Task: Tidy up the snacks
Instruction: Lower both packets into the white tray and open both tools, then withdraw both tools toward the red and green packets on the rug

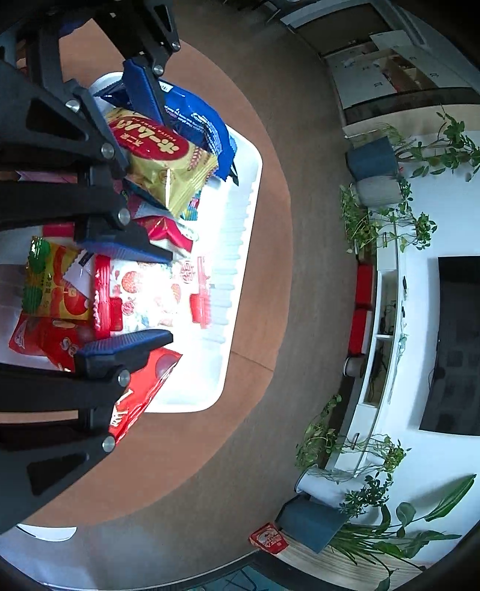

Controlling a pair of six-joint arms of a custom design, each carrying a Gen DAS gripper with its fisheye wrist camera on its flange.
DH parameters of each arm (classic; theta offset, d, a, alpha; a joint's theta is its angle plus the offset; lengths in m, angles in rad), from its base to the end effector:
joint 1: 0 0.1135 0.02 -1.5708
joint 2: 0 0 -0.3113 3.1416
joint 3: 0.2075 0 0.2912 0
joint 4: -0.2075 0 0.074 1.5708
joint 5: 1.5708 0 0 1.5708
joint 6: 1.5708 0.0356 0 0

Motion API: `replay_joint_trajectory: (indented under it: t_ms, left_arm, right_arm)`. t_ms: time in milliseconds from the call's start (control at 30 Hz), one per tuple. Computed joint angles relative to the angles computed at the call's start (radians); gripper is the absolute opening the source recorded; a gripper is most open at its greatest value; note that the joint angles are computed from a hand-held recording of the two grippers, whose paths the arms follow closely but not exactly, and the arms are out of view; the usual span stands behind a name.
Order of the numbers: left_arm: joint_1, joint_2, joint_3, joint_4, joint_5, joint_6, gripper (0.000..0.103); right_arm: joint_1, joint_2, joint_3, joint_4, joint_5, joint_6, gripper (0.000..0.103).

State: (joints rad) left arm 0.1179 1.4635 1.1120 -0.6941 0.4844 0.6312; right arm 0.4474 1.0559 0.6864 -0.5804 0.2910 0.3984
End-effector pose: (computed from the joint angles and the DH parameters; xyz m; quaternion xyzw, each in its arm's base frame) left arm 0.3274 0.0221 0.2899 0.2982 0.8910 -0.1234 0.3193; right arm 0.2000 0.0847 0.2495 0.0212 0.9429 -0.0018 0.3323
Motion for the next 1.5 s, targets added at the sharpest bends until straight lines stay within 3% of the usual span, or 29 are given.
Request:
replay_joint_trajectory:
  t_ms: [267, 367, 433, 533, 600, 667, 733, 800, 867, 933, 1000, 1133, 1233, 1333, 1500]
  left_arm:
    - [-0.011, 0.028, 0.003, 0.022, -0.001, -0.004, 0.034]
    - [-0.009, 0.030, -0.002, 0.022, -0.007, 0.012, 0.053]
    - [-0.009, 0.027, -0.008, 0.037, -0.010, 0.000, 0.060]
    - [-0.002, 0.029, -0.001, 0.036, -0.001, -0.010, 0.062]
    - [0.009, 0.019, 0.000, 0.031, 0.015, -0.009, 0.072]
    - [0.029, 0.001, -0.003, 0.013, 0.045, 0.008, 0.085]
    - [0.054, -0.024, -0.001, -0.010, 0.068, 0.022, 0.092]
    - [0.099, -0.051, 0.012, -0.063, 0.109, 0.057, 0.094]
    - [0.152, -0.083, 0.027, -0.117, 0.152, 0.108, 0.103]
    - [0.238, -0.119, 0.034, -0.149, 0.203, 0.183, 0.103]
    - [0.332, -0.134, 0.051, -0.193, 0.255, 0.257, 0.103]
    - [0.550, -0.110, 0.089, -0.311, 0.333, 0.431, 0.103]
    - [0.658, -0.046, 0.101, -0.393, 0.262, 0.555, 0.103]
    - [0.706, 0.069, 0.117, -0.526, 0.186, 0.634, 0.103]
    - [0.670, -0.022, -0.037, -0.403, 0.098, 0.725, 0.102]
  right_arm:
    - [0.012, 0.008, -0.002, 0.010, 0.015, -0.007, 0.039]
    - [0.014, -0.002, -0.006, 0.009, 0.025, 0.001, 0.039]
    - [0.014, -0.011, -0.005, 0.004, 0.031, 0.006, 0.039]
    - [0.023, -0.034, -0.008, -0.009, 0.049, 0.009, 0.042]
    - [0.037, -0.063, -0.015, -0.024, 0.068, 0.019, 0.043]
    - [0.064, -0.108, -0.020, -0.046, 0.109, 0.042, 0.048]
    - [0.089, -0.153, -0.021, -0.074, 0.150, 0.064, 0.058]
    - [0.125, -0.220, -0.017, -0.125, 0.190, 0.110, 0.060]
    - [0.182, -0.310, -0.015, -0.191, 0.221, 0.184, 0.069]
    - [0.270, -0.398, -0.020, -0.251, 0.264, 0.279, 0.086]
    - [0.426, -0.477, -0.025, -0.335, 0.333, 0.456, 0.093]
    - [0.769, -0.449, -0.022, -0.467, 0.453, 0.833, 0.093]
    - [0.938, -0.376, -0.045, -0.500, 0.462, 1.083, 0.093]
    - [0.984, -0.319, -0.085, -0.432, 0.402, 1.159, 0.093]
    - [1.028, -0.231, -0.123, -0.310, 0.342, 1.189, 0.086]
